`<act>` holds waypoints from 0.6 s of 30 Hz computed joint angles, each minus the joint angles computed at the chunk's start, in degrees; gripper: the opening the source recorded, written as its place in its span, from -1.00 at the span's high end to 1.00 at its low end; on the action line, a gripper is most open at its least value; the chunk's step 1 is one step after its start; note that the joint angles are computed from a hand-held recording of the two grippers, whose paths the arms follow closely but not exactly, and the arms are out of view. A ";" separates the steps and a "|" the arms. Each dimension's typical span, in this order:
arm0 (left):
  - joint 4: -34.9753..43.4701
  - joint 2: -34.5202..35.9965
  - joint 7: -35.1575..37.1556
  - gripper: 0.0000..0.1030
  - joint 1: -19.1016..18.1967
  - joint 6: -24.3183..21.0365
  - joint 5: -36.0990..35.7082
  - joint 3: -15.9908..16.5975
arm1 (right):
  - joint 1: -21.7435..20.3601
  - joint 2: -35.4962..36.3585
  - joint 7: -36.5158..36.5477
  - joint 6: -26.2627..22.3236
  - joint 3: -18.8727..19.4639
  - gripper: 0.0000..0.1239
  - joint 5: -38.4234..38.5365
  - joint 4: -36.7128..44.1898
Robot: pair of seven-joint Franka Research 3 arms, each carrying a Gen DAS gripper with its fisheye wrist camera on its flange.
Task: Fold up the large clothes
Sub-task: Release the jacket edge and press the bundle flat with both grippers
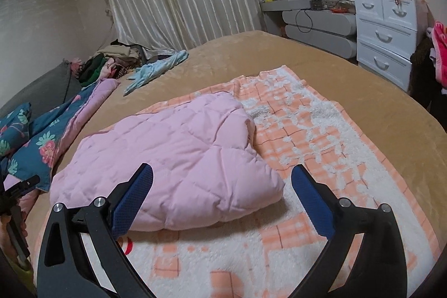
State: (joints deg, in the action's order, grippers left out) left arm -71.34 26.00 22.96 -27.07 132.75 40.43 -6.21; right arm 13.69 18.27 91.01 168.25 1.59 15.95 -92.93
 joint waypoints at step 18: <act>-9.97 -4.77 -3.54 -0.82 -0.22 1.69 -0.64 -2.81 | 2.15 -4.35 1.83 0.82 0.84 -0.59 0.25 -8.80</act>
